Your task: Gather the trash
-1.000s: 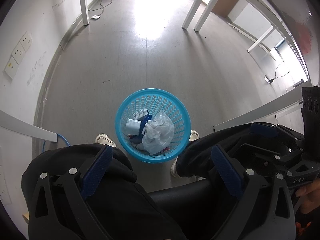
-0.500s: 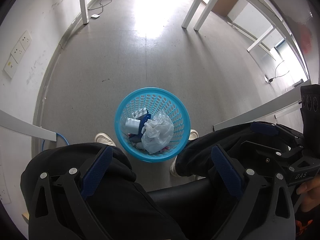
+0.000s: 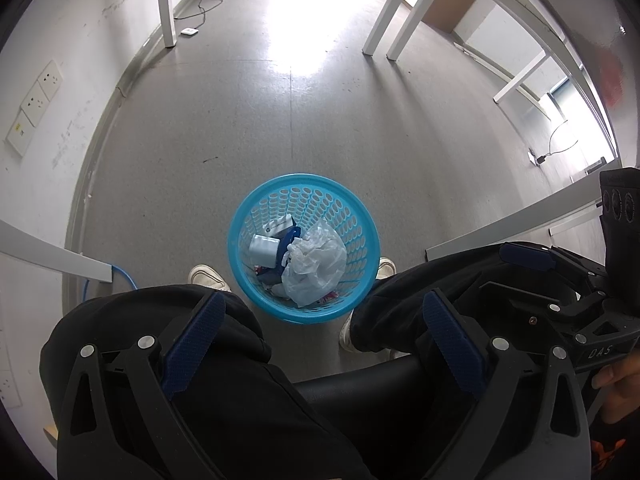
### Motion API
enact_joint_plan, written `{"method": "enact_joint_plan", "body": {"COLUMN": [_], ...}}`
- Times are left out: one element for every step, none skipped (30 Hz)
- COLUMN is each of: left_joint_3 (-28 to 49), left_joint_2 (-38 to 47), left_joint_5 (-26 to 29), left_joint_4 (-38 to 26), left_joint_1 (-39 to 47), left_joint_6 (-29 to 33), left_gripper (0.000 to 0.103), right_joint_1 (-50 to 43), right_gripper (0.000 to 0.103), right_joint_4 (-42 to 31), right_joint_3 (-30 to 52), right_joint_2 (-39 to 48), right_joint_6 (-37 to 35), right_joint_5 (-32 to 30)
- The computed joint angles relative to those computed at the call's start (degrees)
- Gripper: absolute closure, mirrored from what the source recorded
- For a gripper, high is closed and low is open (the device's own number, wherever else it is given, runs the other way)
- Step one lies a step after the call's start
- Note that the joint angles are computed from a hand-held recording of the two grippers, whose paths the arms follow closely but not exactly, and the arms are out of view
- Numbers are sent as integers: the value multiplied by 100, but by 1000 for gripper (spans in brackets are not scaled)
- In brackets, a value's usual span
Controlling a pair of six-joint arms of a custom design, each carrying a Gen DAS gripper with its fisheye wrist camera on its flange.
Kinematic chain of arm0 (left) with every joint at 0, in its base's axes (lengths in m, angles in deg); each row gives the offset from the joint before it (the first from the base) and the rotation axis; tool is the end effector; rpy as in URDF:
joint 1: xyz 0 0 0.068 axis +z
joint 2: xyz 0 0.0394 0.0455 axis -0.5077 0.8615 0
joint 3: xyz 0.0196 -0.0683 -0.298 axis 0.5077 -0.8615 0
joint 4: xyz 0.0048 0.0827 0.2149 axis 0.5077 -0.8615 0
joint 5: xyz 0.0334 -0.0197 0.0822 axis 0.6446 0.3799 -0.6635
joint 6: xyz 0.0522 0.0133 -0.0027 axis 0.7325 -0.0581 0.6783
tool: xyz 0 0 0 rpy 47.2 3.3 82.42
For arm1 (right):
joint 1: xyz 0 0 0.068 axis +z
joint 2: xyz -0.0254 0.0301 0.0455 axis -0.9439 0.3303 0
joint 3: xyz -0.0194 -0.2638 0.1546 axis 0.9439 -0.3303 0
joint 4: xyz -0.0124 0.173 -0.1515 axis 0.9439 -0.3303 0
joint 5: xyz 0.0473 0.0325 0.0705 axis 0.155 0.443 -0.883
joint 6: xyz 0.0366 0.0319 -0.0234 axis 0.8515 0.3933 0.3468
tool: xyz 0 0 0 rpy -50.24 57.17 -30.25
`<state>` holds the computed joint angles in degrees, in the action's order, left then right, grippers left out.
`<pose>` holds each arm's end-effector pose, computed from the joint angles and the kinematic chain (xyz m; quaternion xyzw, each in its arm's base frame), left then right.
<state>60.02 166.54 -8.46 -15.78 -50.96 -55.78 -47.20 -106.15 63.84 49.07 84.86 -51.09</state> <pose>0.1753 -0.0762 0.1983 0.2295 0.9528 -0.1601 0.1175 0.1913 0.0891 0.2043 0.1115 0.9641 0.1821 0.1581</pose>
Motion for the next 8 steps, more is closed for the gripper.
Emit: {"method": "enact_joint_plan", "body": {"left_joint_3": [1,-22,-55,-86,-102,-120,-111,-137], "left_joint_2": [-2,-41,-42,-39,-8,8,36,3], "left_joint_5": [-9,-51,-115,-176,-175,-166,-144,-126], "left_joint_4": [2,5,41,54,72,70,61,52], "left_joint_1": [-4,-40,-106,-157,-168,-169,-158,-157], "left_joint_6": [4,-9,-69,-127,-146,-162,-162,-171], "left_gripper": [6,6,6,6,6,6,6,6], "right_joint_1": [1,4,9,9,1,1,0,4], "right_gripper": [9,9,9,9,9,9,9,9], "right_joint_4": [1,1,1,1,-1,-1,-5,-2], "right_joint_3": [0,0,0,0,2,2,4,2], "right_joint_2": [3,4,1,1,1,1,-1,0], "right_joint_6": [4,7,8,8,0,0,-2,-1], "right_joint_5": [-1,1,6,6,0,0,1,4]}}
